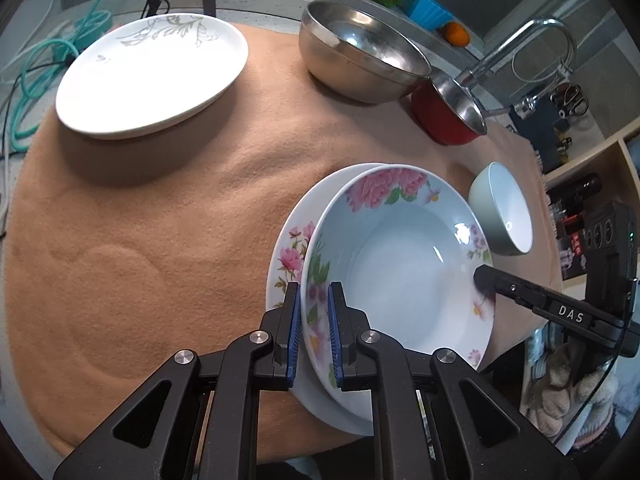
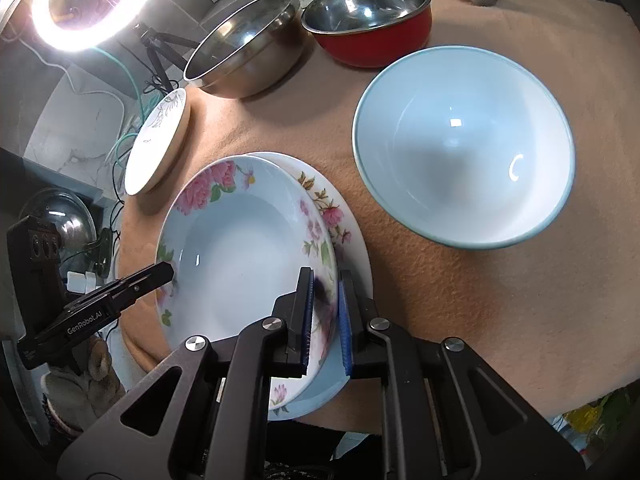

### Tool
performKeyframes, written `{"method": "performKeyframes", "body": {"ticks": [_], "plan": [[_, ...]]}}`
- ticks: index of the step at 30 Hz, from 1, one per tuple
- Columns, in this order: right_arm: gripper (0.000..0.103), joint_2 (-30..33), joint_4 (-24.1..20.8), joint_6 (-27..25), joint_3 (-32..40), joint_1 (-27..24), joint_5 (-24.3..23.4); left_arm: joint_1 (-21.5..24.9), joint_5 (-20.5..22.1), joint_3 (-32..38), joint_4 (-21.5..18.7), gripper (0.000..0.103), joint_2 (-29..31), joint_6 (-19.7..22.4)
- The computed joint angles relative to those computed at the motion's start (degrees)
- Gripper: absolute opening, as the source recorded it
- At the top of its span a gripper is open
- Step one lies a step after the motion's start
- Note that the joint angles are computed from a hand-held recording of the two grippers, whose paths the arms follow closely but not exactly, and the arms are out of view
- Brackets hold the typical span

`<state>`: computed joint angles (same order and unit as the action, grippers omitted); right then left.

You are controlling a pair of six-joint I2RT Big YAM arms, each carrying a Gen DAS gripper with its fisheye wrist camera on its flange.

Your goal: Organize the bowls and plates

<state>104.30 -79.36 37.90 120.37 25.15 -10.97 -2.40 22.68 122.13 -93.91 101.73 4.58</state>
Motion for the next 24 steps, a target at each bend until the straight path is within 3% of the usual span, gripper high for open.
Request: {"method": "performKeyframes", "body": {"ticks": [5, 24], "plan": [[0.013, 1.33, -2.38, -1.79, 2.48, 0.57, 2.09, -1.24, -3.91, 0.66, 0.12, 0.013, 0.14, 2.36], [0.016, 4.28, -8.22, -6.25, 7.74, 2.11, 6.19, -2.99, -8.05, 2.15, -0.84, 0.015, 1.02, 5.43]]}}
